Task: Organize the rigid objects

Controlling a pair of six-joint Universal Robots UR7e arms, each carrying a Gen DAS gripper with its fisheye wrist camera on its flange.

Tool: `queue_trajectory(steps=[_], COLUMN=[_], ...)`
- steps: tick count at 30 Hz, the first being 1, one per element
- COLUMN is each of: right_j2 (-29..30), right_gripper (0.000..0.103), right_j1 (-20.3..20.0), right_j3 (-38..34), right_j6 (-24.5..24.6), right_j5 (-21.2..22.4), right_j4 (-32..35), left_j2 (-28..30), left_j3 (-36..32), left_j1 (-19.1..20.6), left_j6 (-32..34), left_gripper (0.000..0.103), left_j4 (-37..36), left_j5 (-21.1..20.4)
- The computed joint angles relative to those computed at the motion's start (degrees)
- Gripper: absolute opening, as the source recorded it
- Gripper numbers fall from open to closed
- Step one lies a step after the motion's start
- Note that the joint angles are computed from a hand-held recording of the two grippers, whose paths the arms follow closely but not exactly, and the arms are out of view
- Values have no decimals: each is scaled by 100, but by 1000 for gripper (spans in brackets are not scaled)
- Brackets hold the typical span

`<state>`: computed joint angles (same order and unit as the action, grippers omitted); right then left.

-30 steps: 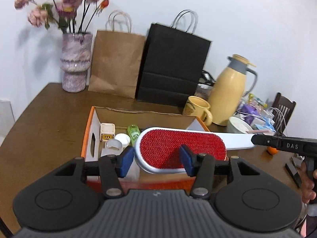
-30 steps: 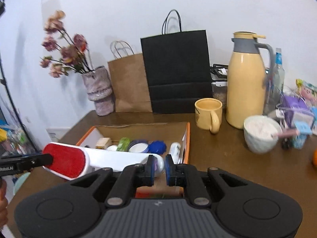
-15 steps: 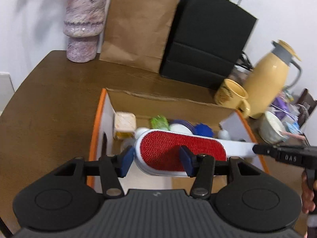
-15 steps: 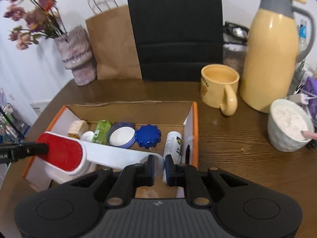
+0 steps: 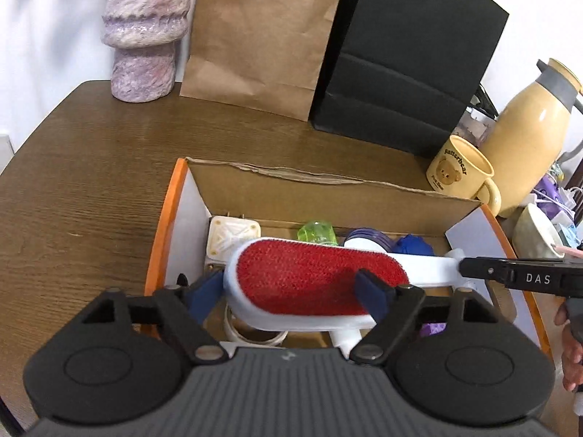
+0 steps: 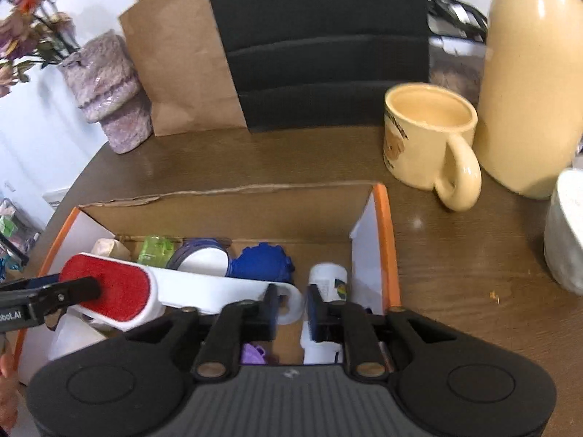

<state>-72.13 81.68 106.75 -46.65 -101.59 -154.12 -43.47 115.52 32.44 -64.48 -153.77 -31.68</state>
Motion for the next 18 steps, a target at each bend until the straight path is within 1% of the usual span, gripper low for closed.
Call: queue_trajectory(steps=[1,2,4,5,6,7,8,10,11,14,18], right_j2=[-5,-25,-119,-189,-273,-367,-477,-657,-744,-1059,-1532], right_gripper=[48,54,64,74,79,83,83,85,88,88,89], right_j1=[11,25,43,51,61,53,55,75,80,83,58], right_j3=[36,73,125,150,190,208,236,277,304,461,761], right_j6=[-77,-117,-122,-83,-57,-61,-52,0,24,29,-120], right_j5=[-11,-21,20,47,68,153,203,223,230,270,359], right_j4=[-110,-193,-205,-182,-180,-113,-37,107,176,310,360], left_j2=[-34,-65,-136,-198,-275,-337,-424,-552,-605,-686,-675], left_j3=[-9,-27,5,2,-26,-29,-72,-179,-226,-347,-481], left_j1=[-12,-28,-123,-187,-260,-324,-392,-512,-565,-750,-1073], left_j6=[-130,-295,-459,-648,-940,-1079,-1368,-1965,-2159,-2486,-2928], left_gripper=[85,91,94,97,99,100,103,103,103,103,103], left_j4=[146,327,512,788,1220,1452,1884,2703,2993,3614,4376], left_j5=[-10,19,156,240,340,389,409,388,319,96,62])
